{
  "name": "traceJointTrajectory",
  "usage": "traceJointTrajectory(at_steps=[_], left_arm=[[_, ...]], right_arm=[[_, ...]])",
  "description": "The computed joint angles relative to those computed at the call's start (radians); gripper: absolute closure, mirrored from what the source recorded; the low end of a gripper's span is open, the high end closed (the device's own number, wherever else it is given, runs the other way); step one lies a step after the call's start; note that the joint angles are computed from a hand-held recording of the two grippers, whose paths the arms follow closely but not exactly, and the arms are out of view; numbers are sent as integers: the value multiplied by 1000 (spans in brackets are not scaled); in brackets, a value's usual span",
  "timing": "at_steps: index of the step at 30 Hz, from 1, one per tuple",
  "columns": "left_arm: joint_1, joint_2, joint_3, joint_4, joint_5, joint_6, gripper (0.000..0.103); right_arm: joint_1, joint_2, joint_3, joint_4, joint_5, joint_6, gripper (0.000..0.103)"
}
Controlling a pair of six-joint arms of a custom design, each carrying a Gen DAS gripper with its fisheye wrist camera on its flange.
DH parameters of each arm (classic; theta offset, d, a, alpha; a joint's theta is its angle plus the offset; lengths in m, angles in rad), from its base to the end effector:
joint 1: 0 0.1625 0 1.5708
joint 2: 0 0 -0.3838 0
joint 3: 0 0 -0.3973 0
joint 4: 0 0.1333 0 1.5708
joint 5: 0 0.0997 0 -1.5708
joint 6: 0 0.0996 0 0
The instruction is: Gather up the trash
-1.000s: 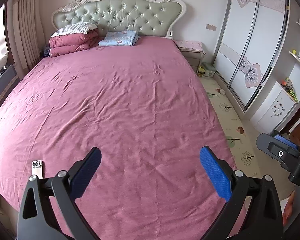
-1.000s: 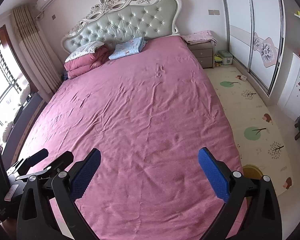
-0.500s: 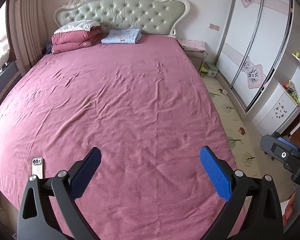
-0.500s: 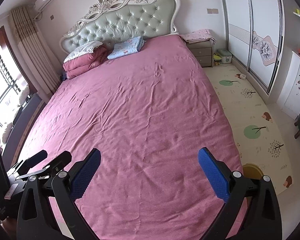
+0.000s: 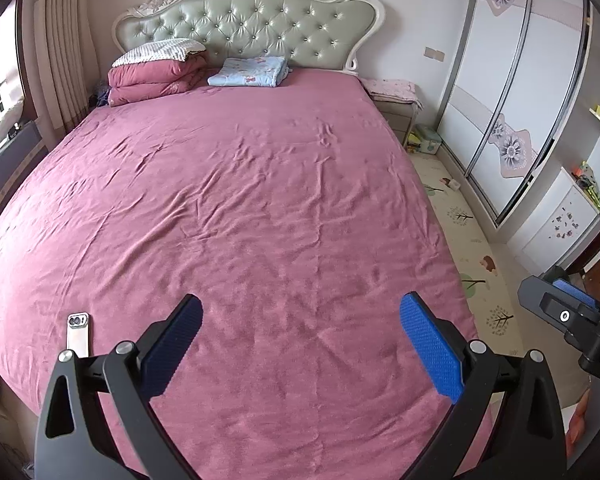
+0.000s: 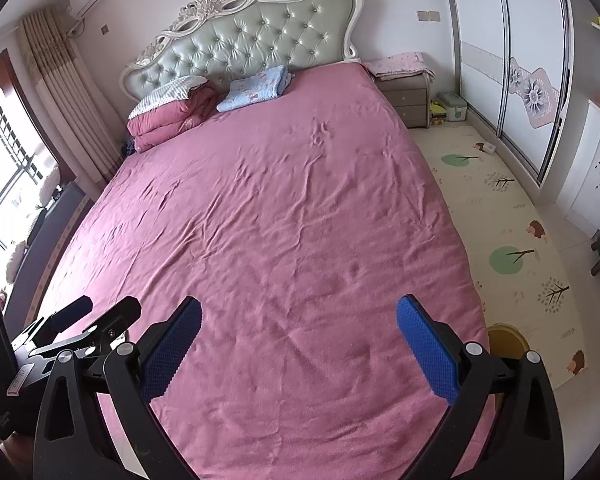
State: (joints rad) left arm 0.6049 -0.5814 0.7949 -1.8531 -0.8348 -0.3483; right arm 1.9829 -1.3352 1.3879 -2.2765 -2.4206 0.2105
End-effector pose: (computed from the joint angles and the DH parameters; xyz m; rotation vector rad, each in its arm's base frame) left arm -0.5554 -0.6273 0.2223 0.7338 2.4103 -0.6620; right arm 0.2961 -0.5314 0.5231 -0.1197 -2.3351 1.0653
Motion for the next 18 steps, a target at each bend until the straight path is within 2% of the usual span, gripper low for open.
traceJointTrajectory(at_steps=[18], left_arm=[[-5,12,-16,22,18,-8,4]], right_arm=[[-4,-1,8,1,9,-13,9]])
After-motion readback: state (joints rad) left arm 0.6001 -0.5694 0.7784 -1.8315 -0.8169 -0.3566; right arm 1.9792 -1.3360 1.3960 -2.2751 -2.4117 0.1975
